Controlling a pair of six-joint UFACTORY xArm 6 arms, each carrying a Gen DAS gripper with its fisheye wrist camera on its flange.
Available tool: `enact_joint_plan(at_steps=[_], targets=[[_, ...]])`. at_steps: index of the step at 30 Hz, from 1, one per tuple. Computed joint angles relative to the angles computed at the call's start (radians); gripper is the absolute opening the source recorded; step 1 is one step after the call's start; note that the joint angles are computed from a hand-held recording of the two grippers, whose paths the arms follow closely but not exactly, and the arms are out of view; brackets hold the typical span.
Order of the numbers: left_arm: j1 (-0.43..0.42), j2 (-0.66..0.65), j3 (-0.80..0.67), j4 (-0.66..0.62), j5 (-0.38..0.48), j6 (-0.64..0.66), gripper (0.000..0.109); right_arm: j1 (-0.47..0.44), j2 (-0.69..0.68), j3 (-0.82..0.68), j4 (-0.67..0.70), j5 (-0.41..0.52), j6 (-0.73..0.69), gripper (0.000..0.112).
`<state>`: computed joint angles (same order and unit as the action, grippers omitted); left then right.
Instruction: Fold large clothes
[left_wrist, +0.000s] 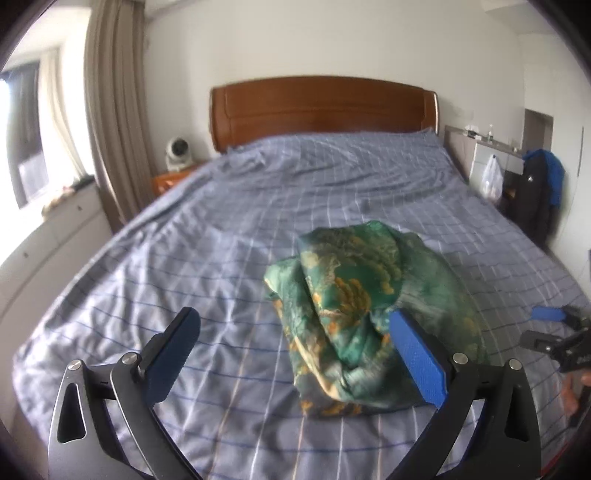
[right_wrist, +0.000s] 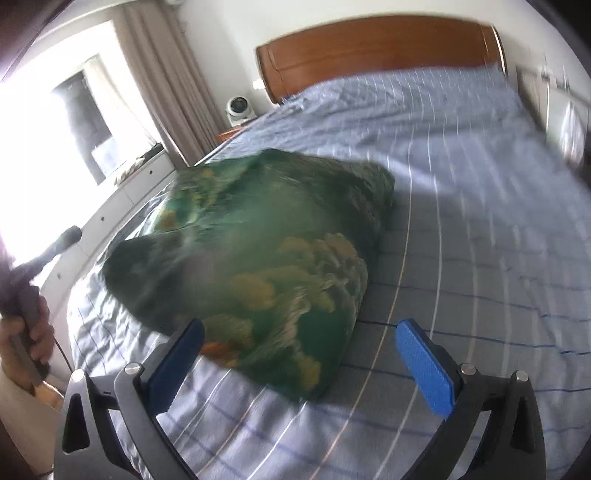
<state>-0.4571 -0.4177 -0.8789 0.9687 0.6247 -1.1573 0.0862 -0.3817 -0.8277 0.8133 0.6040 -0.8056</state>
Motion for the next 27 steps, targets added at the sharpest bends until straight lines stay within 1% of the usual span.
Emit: enact_joint_plan(at_steps=[1, 3, 6, 8, 10, 12, 13, 14, 15, 16, 17, 18, 19, 20, 21, 22, 23, 24, 25, 26, 27], targets=[[-0.036, -0.009, -0.012, 0.019, 0.052, -0.013, 0.102, 0.013, -0.001, 0.002, -0.004, -0.037, 0.022, 0.103], [-0.087, -0.024, -0.028, 0.051, 0.125, -0.031, 0.102, 0.028, -0.078, 0.039, -0.058, -0.045, 0.005, 0.103], [-0.164, -0.052, -0.035, 0.1, 0.224, -0.076, 0.103, 0.064, -0.169, 0.088, -0.165, -0.087, 0.073, 0.103], [-0.211, -0.066, -0.039, 0.132, 0.285, -0.106, 0.103, 0.076, -0.229, 0.122, -0.211, -0.1, 0.109, 0.103], [-0.282, -0.075, -0.044, 0.189, 0.376, -0.16, 0.103, 0.088, -0.307, 0.17, -0.253, -0.124, 0.149, 0.103], [-0.367, -0.087, -0.034, 0.28, 0.485, -0.25, 0.103, 0.1, -0.377, 0.214, -0.297, -0.16, 0.183, 0.103], [-0.405, -0.087, -0.031, 0.312, 0.543, -0.289, 0.103, 0.113, -0.439, 0.261, -0.345, -0.218, 0.22, 0.103], [-0.469, -0.087, -0.023, 0.355, 0.643, -0.347, 0.103, 0.124, -0.479, 0.296, -0.376, -0.271, 0.246, 0.103], [-0.505, -0.083, -0.017, 0.375, 0.701, -0.382, 0.103, 0.134, -0.524, 0.337, -0.403, -0.337, 0.273, 0.103], [-0.539, -0.075, -0.017, 0.376, 0.756, -0.411, 0.103, 0.141, -0.598, 0.395, -0.435, -0.415, 0.316, 0.103], [-0.553, -0.074, -0.017, 0.349, 0.769, -0.416, 0.103, 0.141, -0.639, 0.428, -0.463, -0.451, 0.358, 0.103], [-0.551, -0.081, -0.014, 0.306, 0.748, -0.404, 0.103, 0.133, -0.662, 0.445, -0.504, -0.445, 0.42, 0.103], [-0.539, -0.084, -0.015, 0.232, 0.711, -0.377, 0.103, 0.123, -0.671, 0.441, -0.525, -0.397, 0.452, 0.103], [-0.527, -0.079, -0.025, 0.158, 0.689, -0.342, 0.103, 0.114, -0.668, 0.427, -0.566, -0.307, 0.498, 0.103], [-0.52, -0.076, -0.028, 0.115, 0.673, -0.32, 0.103, 0.113, -0.664, 0.418, -0.592, -0.246, 0.523, 0.103], [-0.522, -0.078, -0.026, 0.085, 0.664, -0.309, 0.103, 0.115, -0.668, 0.423, -0.626, -0.228, 0.562, 0.103], [-0.534, -0.08, -0.026, 0.07, 0.671, -0.305, 0.103, 0.12, -0.68, 0.434, -0.681, -0.213, 0.627, 0.103], [-0.549, -0.086, -0.028, 0.059, 0.68, -0.303, 0.103, 0.124, -0.689, 0.432, -0.744, -0.177, 0.701, 0.103], [-0.557, -0.091, -0.029, 0.047, 0.678, -0.299, 0.103, 0.127, -0.694, 0.427, -0.772, -0.15, 0.736, 0.103], [-0.564, -0.101, -0.032, 0.03, 0.67, -0.288, 0.103, 0.133, -0.697, 0.411, -0.789, -0.102, 0.769, 0.103], [-0.573, -0.107, -0.038, 0.016, 0.669, -0.278, 0.103, 0.134, -0.707, 0.405, -0.775, -0.075, 0.77, 0.103]])
